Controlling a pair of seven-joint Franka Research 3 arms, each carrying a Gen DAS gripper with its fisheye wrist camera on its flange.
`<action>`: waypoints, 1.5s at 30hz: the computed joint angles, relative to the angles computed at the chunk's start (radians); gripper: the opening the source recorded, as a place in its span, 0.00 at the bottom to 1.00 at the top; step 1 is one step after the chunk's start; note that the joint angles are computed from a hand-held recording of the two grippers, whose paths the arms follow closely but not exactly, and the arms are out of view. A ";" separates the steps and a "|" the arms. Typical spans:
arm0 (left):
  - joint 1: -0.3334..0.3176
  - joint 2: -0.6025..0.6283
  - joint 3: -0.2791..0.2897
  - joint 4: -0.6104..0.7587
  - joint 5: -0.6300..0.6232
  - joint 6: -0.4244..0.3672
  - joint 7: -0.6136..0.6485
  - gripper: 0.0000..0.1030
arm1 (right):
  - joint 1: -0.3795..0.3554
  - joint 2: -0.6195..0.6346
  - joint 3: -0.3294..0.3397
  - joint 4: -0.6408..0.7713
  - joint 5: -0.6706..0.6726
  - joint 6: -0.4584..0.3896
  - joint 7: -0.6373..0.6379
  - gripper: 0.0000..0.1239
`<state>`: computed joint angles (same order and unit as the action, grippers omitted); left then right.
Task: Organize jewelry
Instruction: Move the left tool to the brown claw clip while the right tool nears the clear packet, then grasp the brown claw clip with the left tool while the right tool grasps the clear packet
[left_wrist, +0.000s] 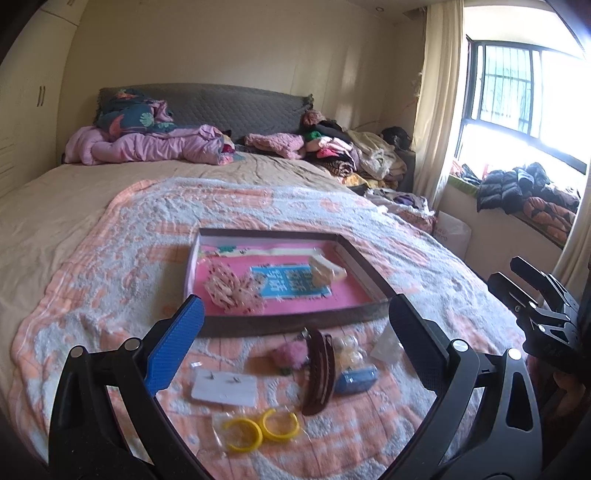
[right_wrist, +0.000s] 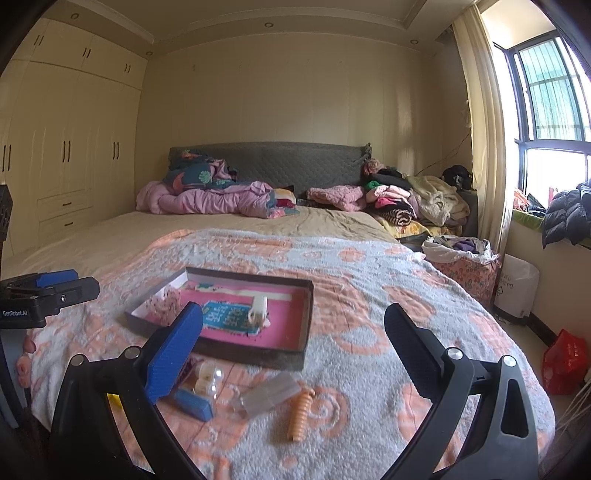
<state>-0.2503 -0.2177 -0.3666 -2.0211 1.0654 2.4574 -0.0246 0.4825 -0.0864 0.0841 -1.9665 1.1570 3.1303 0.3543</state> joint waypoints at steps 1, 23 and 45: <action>-0.002 0.001 -0.001 -0.003 -0.002 0.002 0.000 0.89 | -0.002 -0.005 0.001 -0.010 -0.006 -0.002 0.004 0.77; -0.068 0.097 0.028 -0.028 -0.149 0.030 0.141 0.83 | -0.053 -0.018 -0.018 -0.102 -0.249 -0.169 0.232 0.75; -0.091 0.264 0.105 0.082 -0.317 0.051 0.413 0.26 | -0.115 0.206 0.028 0.111 -0.742 -0.443 0.777 0.43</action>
